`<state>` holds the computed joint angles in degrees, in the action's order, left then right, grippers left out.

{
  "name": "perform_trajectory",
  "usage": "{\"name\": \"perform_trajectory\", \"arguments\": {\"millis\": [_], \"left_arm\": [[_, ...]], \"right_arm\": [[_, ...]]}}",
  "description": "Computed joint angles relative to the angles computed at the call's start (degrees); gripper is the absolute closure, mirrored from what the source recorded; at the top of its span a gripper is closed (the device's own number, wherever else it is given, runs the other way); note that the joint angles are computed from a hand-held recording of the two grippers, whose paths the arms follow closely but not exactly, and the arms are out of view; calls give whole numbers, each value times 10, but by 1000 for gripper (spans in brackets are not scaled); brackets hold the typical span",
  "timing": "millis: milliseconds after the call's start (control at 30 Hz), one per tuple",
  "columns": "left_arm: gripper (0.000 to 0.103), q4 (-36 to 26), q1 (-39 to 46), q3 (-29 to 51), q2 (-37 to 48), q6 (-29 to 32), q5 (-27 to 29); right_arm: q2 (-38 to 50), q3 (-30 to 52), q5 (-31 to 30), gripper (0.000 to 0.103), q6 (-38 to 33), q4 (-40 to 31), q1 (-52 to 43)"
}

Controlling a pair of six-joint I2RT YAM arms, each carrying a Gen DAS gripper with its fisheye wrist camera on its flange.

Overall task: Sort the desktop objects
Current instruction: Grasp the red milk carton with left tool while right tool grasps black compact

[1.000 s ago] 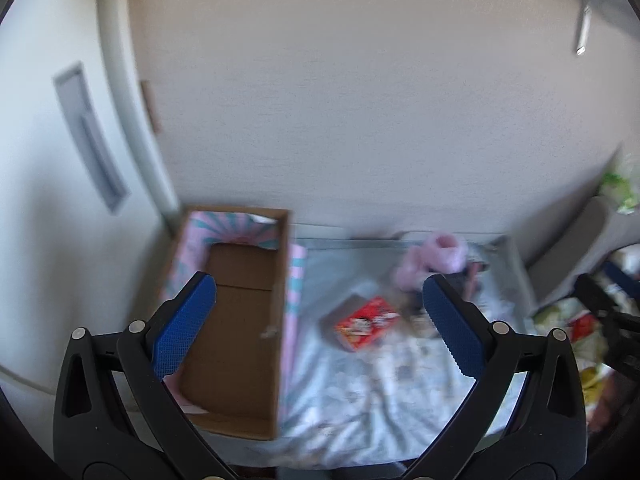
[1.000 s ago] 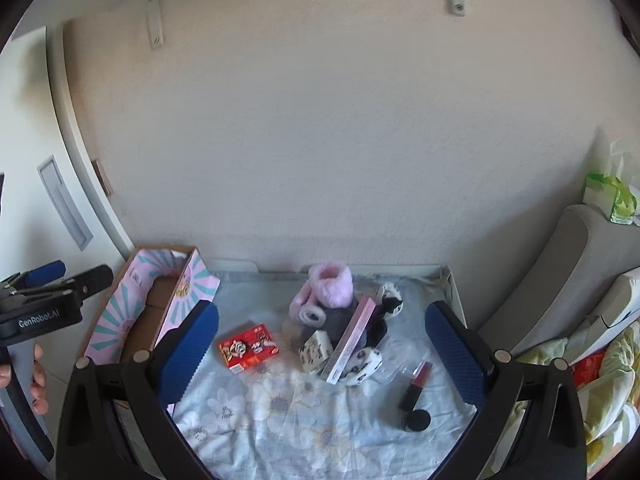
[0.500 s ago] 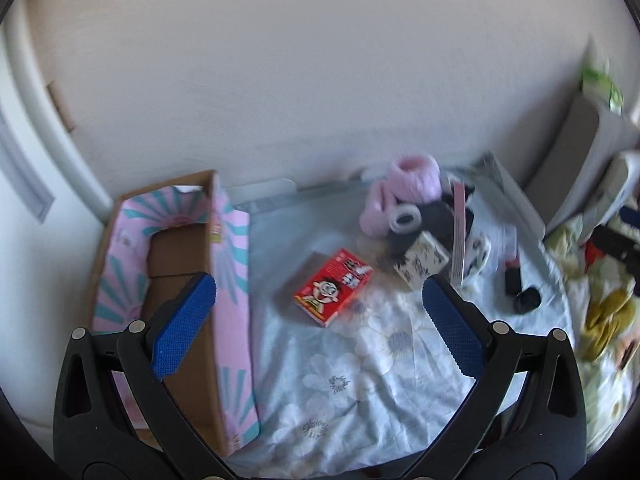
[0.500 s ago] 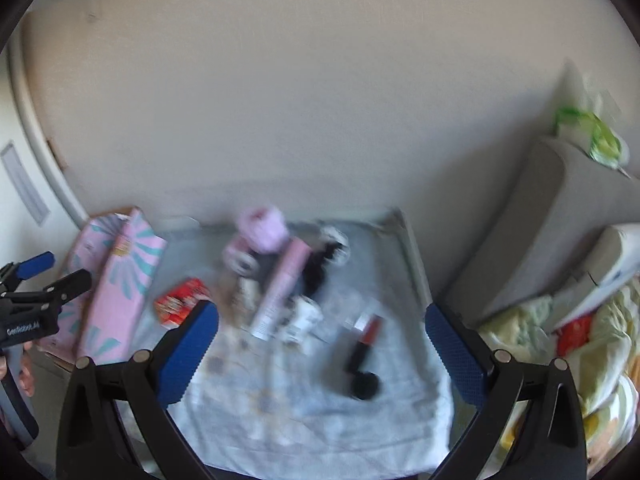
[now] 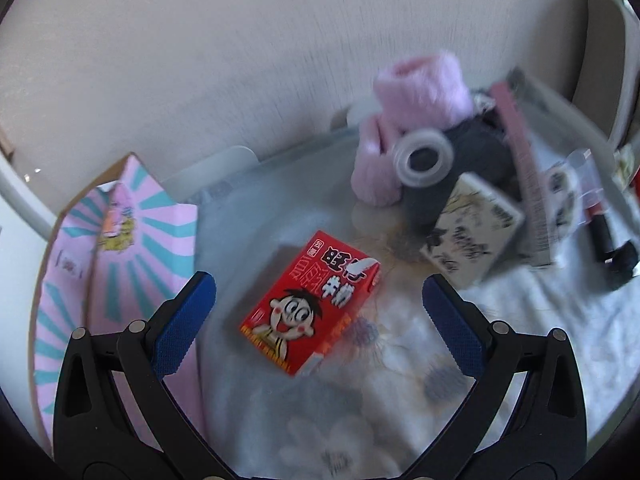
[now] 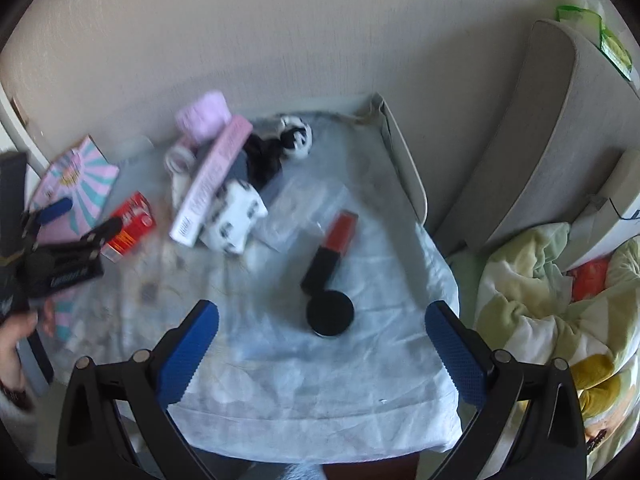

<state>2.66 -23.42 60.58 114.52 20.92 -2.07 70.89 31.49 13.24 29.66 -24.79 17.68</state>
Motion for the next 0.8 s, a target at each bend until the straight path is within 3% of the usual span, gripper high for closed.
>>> {"name": "perform_trajectory", "arguments": {"millis": [167,367,467,533,567,733,800], "left_arm": [[0,8,3,31,44,18,4],[0,-16,10,68,83,20,10],[3,-37,15,84,91,21,34],[14,-54,15,98,99,22,37],[26,-66,18,105,99,19,53],[33,-86,18,117,99,18,60],[39,-95,17,120,97,18,61]], "right_arm": [[40,-28,-14,1,-22,50,-25],[102,-26,-16,9,-43,95,-38],[129,-12,-12,23,-56,97,-34],[140,-1,-10,33,-60,91,-32],[142,1,-11,36,-61,90,-31],[155,4,-21,68,-55,86,-38],[153,0,-24,70,-53,90,-40]]}}
